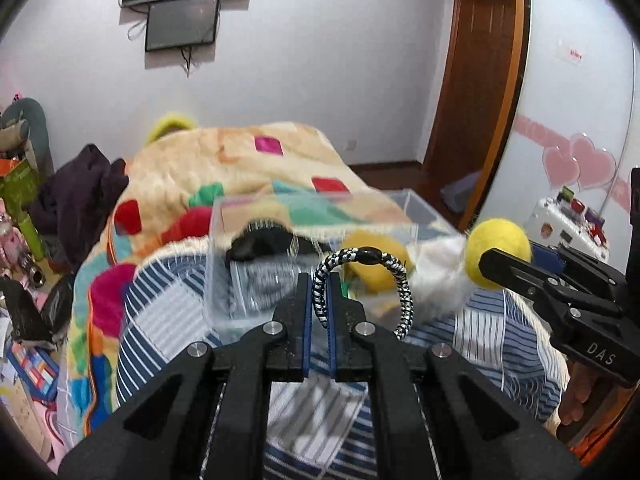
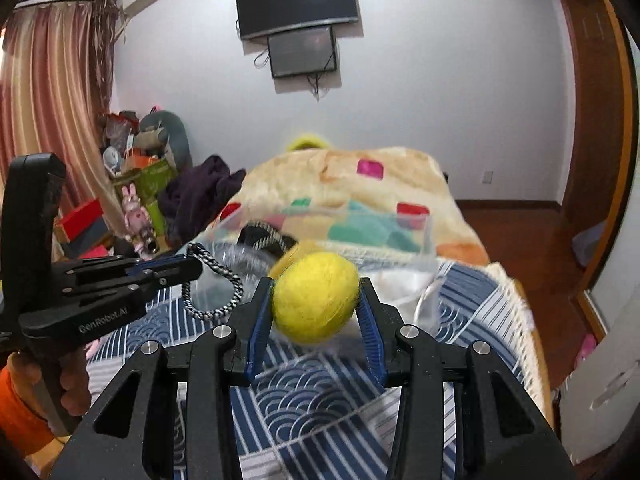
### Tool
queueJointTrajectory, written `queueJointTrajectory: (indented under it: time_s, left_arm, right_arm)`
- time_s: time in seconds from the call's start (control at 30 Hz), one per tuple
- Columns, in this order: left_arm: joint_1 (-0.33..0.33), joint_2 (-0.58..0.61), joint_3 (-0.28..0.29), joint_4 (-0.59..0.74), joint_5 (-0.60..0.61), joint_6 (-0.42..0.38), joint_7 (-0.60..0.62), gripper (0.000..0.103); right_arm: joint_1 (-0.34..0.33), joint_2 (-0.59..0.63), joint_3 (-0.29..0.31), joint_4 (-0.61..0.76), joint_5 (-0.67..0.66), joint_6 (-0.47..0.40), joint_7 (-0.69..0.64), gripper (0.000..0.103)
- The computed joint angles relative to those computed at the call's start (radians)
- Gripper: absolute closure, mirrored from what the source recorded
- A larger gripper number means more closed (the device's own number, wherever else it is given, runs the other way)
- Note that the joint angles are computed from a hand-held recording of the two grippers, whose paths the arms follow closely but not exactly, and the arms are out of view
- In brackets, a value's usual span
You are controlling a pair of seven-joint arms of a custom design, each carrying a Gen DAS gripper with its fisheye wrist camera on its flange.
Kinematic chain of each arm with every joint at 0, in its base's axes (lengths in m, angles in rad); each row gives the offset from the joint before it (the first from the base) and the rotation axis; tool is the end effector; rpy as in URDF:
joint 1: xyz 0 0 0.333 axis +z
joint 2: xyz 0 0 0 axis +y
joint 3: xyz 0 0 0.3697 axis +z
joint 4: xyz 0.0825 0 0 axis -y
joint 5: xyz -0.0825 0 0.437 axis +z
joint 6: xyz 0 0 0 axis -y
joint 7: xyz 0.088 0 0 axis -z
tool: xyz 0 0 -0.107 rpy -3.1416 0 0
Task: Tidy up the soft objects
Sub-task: 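Drop the bracelet into the box with the left gripper while the right gripper releases the ball there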
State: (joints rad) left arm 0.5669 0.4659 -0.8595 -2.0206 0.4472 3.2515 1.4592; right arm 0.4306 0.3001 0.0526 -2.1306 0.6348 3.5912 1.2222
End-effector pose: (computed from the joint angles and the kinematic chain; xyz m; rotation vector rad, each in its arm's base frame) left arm 0.6747 -0.1765 0.4219 -1.3427 2.0755 -1.1751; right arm 0.6117 0.2337 0.4056 -1.5699 1.4527 -0.7676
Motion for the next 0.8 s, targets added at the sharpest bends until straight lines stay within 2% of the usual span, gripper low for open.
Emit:
queueJointTrajectory:
  time_s: [0.13, 0.2, 0.37, 0.4, 0.47, 0.53, 0.57, 0.63, 0.73, 0.8]
  left_arm:
    - [-0.088, 0.0, 0.087, 0.049, -0.02, 0.001, -0.021, 0.097]
    - [-0.144, 0.001, 0.15, 0.071, -0.034, 0.001, -0.031, 0.097]
    - [-0.245, 0.03, 0.249, 0.135, -0.078, -0.045, -0.035, 0.097]
    - [-0.262, 0.034, 0.264, 0.145, -0.089, -0.055, -0.028, 0.097]
    - [-0.335, 0.039, 0.339, 0.168, -0.11, -0.071, -0.026, 0.097]
    - [-0.377, 0.045, 0.381, 0.182, -0.129, -0.083, -0.014, 0.097]
    - [-0.394, 0.05, 0.397, 0.19, -0.138, -0.093, -0.008, 0.097]
    - [-0.391, 0.06, 0.388, 0.198, -0.159, -0.112, 0.019, 0.097]
    - [-0.391, 0.064, 0.38, 0.199, -0.193, -0.127, 0.058, 0.097]
    - [-0.383, 0.062, 0.368, 0.193, -0.211, -0.129, 0.085, 0.092]
  right_arm:
    - [0.008, 0.016, -0.017, 0.038, 0.019, 0.015, -0.023, 0.065]
    - [0.011, 0.027, -0.023, 0.062, 0.034, 0.013, -0.038, 0.065]
    - [0.034, 0.061, -0.049, 0.117, 0.117, -0.007, -0.093, 0.065]
    - [0.025, 0.067, -0.045, 0.123, 0.116, -0.022, -0.086, 0.065]
    - [-0.014, 0.078, -0.019, 0.126, 0.078, -0.054, -0.041, 0.065]
    - [-0.02, 0.084, -0.025, 0.129, 0.064, -0.085, -0.016, 0.065]
    - [0.016, 0.089, -0.063, 0.136, 0.095, -0.103, -0.032, 0.065]
    - [0.115, 0.103, -0.164, 0.154, 0.179, -0.141, -0.085, 0.065]
    - [0.175, 0.109, -0.233, 0.16, 0.213, -0.184, -0.1, 0.065]
    - [0.249, 0.116, -0.316, 0.162, 0.239, -0.212, -0.103, 0.064]
